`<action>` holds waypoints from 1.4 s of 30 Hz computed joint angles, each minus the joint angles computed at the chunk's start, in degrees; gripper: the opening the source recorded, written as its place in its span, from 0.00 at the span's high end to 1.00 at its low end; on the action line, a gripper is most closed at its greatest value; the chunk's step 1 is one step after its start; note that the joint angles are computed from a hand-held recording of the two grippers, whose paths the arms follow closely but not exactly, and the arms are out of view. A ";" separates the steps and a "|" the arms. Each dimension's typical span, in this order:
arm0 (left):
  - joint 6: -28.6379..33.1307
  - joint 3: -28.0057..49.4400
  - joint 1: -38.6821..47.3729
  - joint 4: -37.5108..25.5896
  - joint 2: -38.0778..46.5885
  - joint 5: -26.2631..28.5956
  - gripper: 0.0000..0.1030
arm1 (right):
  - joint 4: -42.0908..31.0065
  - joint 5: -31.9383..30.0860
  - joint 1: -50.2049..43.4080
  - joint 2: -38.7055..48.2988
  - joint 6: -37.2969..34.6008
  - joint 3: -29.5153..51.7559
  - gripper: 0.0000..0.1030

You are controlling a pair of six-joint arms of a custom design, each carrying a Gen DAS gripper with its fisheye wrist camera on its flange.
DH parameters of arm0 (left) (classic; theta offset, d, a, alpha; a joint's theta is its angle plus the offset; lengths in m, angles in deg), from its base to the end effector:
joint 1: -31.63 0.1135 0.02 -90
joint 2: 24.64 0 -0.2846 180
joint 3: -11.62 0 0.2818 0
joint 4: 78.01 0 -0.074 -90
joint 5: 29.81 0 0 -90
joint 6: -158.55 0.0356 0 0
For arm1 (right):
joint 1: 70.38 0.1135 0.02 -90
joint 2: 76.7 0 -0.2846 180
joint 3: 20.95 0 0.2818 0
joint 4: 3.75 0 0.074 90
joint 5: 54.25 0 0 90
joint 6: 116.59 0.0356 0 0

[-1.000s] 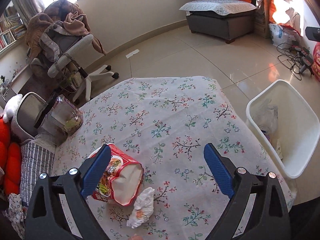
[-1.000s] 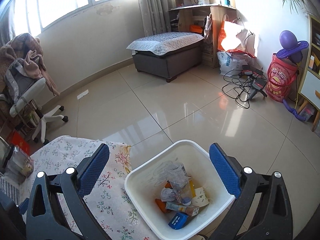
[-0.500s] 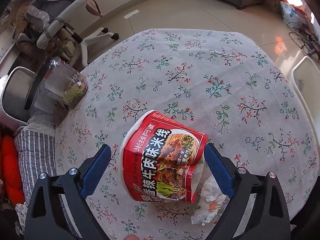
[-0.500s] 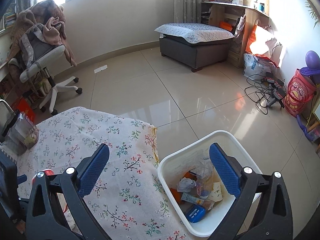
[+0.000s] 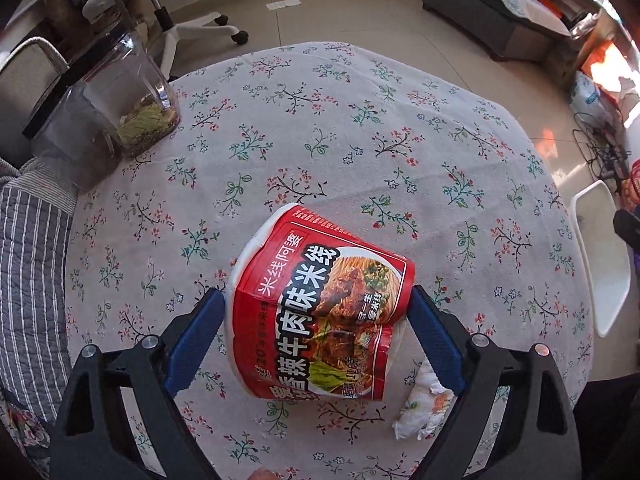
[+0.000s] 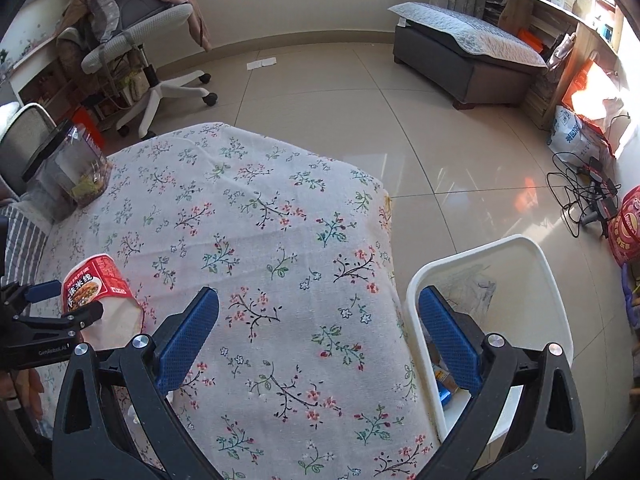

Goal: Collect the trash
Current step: 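Grasp the red noodle cup with the left gripper while the right gripper grasps the white tissue, then carry the tissue to the bin and open the right gripper while the left gripper carries the noodle cup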

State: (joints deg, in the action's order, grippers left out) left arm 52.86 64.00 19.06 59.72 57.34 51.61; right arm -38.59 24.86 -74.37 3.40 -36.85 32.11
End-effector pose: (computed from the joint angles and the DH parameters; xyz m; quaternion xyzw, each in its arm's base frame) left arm 0.2542 -0.0512 0.1523 -0.0386 0.9841 0.0333 0.1704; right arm 0.2732 -0.0123 0.1697 -0.0758 0.9630 0.0613 0.2514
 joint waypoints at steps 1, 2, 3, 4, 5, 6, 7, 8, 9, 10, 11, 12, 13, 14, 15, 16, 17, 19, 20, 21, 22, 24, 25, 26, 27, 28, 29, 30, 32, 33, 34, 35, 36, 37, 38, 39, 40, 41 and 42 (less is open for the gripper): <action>-0.56 -1.16 1.61 0.73 -2.11 0.60 0.14 | -1.05 -0.94 1.13 0.34 0.09 -0.16 0.07; -1.14 -2.24 3.36 1.27 -4.39 1.27 0.14 | -2.45 -1.97 2.40 0.91 0.29 -0.15 0.07; -1.71 -3.34 5.06 1.91 -6.65 1.81 0.14 | -3.78 -2.94 3.92 1.53 0.51 -0.24 0.07; -2.16 -4.43 6.58 2.50 -8.94 1.78 0.14 | -4.88 -3.76 5.50 2.10 0.62 -0.49 0.07; -2.60 -5.66 7.67 3.16 -11.29 1.09 0.14 | -5.50 -4.08 7.45 2.53 1.12 -1.07 0.07; -2.79 -6.67 8.88 3.96 -13.34 0.57 0.14 | -5.74 -4.01 9.37 3.00 1.90 -1.71 0.07; -2.97 -7.79 10.05 4.61 -15.61 0.10 0.14 | -5.90 -3.90 11.38 3.76 2.93 -2.27 0.07; -3.19 -8.60 10.98 5.07 -17.57 -0.70 0.14 | -6.05 -3.91 13.21 4.91 4.06 -2.64 0.07; -3.17 -9.11 12.28 5.34 -19.33 -0.72 0.14 | -6.01 -4.09 14.93 6.19 5.35 -2.99 0.07; -3.16 -9.47 13.85 5.49 -21.04 0.06 0.14 | -5.84 -4.29 16.67 7.60 6.74 -3.24 0.07; -3.02 -9.72 15.48 5.61 -22.44 1.17 0.14 | -5.68 -4.63 18.14 8.75 8.08 -3.59 0.07; -2.84 -9.76 16.89 5.41 -23.57 2.34 0.14 | -5.37 -5.16 19.35 9.99 9.36 -3.95 0.09; -2.65 -9.93 18.17 5.32 -24.40 3.33 0.14 | -5.12 -5.56 20.57 10.91 10.71 -4.21 0.10; -2.79 -10.07 18.97 5.25 -24.82 3.94 0.14 | -4.57 -5.65 21.78 11.68 12.11 -4.50 0.11; -2.88 -10.17 19.76 5.19 -24.93 4.56 0.14 | -3.70 -5.38 22.87 12.09 13.38 -5.05 0.12; -2.96 -10.12 20.38 5.21 -24.74 5.08 0.14 | -2.88 -4.65 24.08 12.46 14.55 -5.35 0.12; -2.97 -10.16 20.91 5.19 -24.76 5.50 0.14 | -2.10 -3.53 25.34 12.53 15.63 -5.69 0.11; -3.09 -10.25 21.17 5.52 -24.90 5.58 0.14 | -0.75 -1.58 27.49 11.87 17.85 -6.37 0.11; -3.15 -10.39 20.98 5.52 -25.47 5.19 0.14 | -0.26 -1.27 28.32 11.58 19.02 -6.57 0.11; -3.40 -10.71 20.42 5.50 -26.33 4.46 0.14 | 0.24 -1.03 29.08 11.33 20.06 -6.77 0.12; -3.47 -10.68 20.07 5.45 -26.90 3.88 0.14 | 0.78 -0.45 30.08 11.16 21.04 -6.94 0.12; -3.31 -10.80 19.83 5.33 -28.29 3.07 0.14 | 2.02 1.88 33.18 11.30 23.14 -7.00 0.15; -3.09 -10.81 19.87 5.22 -28.88 2.66 0.14 | 2.46 3.06 34.43 11.10 23.78 -7.24 0.16; -2.96 -10.75 19.74 5.21 -29.15 2.09 0.14 | 2.96 4.02 35.61 11.05 24.27 -7.29 0.20; -2.76 -10.71 19.76 5.26 -29.25 1.68 0.14 | 3.74 4.20 36.84 11.51 24.77 -7.36 0.32; -2.69 -10.70 19.78 5.27 -29.29 1.41 0.14 | 4.18 4.99 38.76 12.71 25.93 -6.92 0.38; -2.48 -10.72 20.16 5.32 -29.27 1.59 0.14 | 4.63 5.93 39.66 12.45 26.09 -7.14 0.38; -2.49 -10.77 20.33 5.29 -29.31 1.69 0.14 | 5.12 6.80 40.94 12.37 26.71 -7.52 0.40; -2.50 -10.85 20.52 5.28 -29.33 1.65 0.14 | 5.47 7.73 42.00 11.86 27.21 -7.79 0.48; -2.49 -10.82 20.56 5.27 -29.29 1.57 0.14 | 5.80 7.49 42.18 11.80 27.33 -7.82 0.53; -2.56 -10.87 20.60 5.28 -29.35 1.47 0.14 | 5.52 7.19 41.76 11.65 26.89 -7.68 0.54; -2.72 -10.88 20.53 5.21 -29.45 1.35 0.14 | 5.81 7.01 41.84 11.34 26.73 -8.16 0.55; -2.95 -10.95 20.33 5.17 -29.61 1.17 0.14 | 5.91 7.00 41.94 11.40 26.41 -8.02 0.56; -3.22 -10.96 20.03 5.06 -29.73 0.90 0.14 | 6.13 6.94 42.22 11.25 26.19 -8.08 0.56; -3.36 -10.97 19.91 5.04 -29.78 0.72 0.14 | 6.24 6.86 42.45 11.19 25.85 -8.03 0.56; -3.51 -11.00 19.80 5.06 -29.85 0.57 0.14 | 6.13 6.63 42.21 10.84 25.17 -8.05 0.57; -3.55 -10.99 19.80 5.10 -29.86 0.55 0.14 | 6.25 6.53 42.32 10.63 25.08 -8.07 0.57; -3.52 -11.02 19.94 5.17 -29.90 0.61 0.14 | 6.35 6.29 42.25 10.40 25.00 -8.05 0.57; -3.57 -11.03 19.98 5.16 -29.96 0.55 0.14 | 6.33 5.60 40.47 10.20 23.32 -8.05 0.57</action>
State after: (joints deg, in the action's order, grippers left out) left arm 49.29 52.97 39.04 64.88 27.38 52.16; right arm -32.26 30.46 -33.90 13.60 -13.53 24.06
